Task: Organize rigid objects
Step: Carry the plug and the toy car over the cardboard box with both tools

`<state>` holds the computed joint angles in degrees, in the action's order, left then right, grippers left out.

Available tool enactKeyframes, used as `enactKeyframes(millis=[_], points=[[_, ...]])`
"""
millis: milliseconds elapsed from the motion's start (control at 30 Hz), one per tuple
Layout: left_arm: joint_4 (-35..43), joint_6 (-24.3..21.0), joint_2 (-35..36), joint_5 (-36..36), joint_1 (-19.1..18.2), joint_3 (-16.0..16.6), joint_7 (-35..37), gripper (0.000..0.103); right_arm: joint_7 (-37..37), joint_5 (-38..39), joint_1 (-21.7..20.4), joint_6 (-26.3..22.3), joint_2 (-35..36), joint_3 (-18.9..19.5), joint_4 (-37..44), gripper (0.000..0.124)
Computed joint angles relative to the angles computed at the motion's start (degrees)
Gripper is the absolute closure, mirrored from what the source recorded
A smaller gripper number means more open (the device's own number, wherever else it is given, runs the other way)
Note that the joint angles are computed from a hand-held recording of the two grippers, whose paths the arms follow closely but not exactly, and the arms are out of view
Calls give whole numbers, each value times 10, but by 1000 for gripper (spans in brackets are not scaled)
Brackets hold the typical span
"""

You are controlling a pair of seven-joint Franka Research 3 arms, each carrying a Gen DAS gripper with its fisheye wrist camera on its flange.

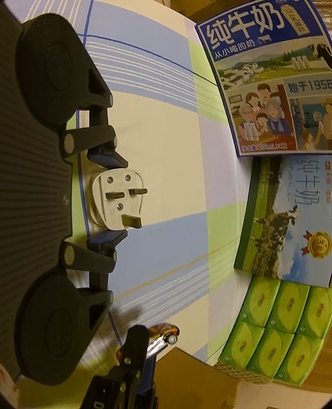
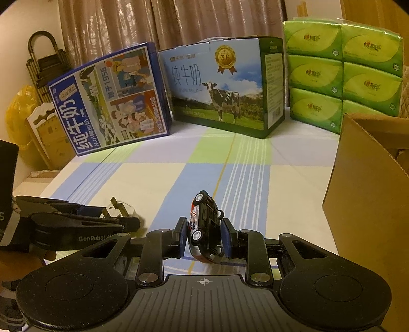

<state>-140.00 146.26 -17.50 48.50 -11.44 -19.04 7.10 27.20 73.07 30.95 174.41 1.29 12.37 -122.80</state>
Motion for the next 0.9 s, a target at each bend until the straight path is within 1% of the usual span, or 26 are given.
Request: enactKeyframes(millis=[367,533,700,900], points=[[12,1,2,2,-7,-6,3,58,10,-8,-2,-2,-1,-2,0,100],[16,5,3,7,-11,-9,-1,58,4,0,-1,0,-3,-1,1,100],[22,7,-2,18,-14,-15,-6,58,-16,22,0,3,-7,-2,3,100],[28,8,-15,32,-15,-23,-20,58,-57,63,5,6,-20,-5,4,100]])
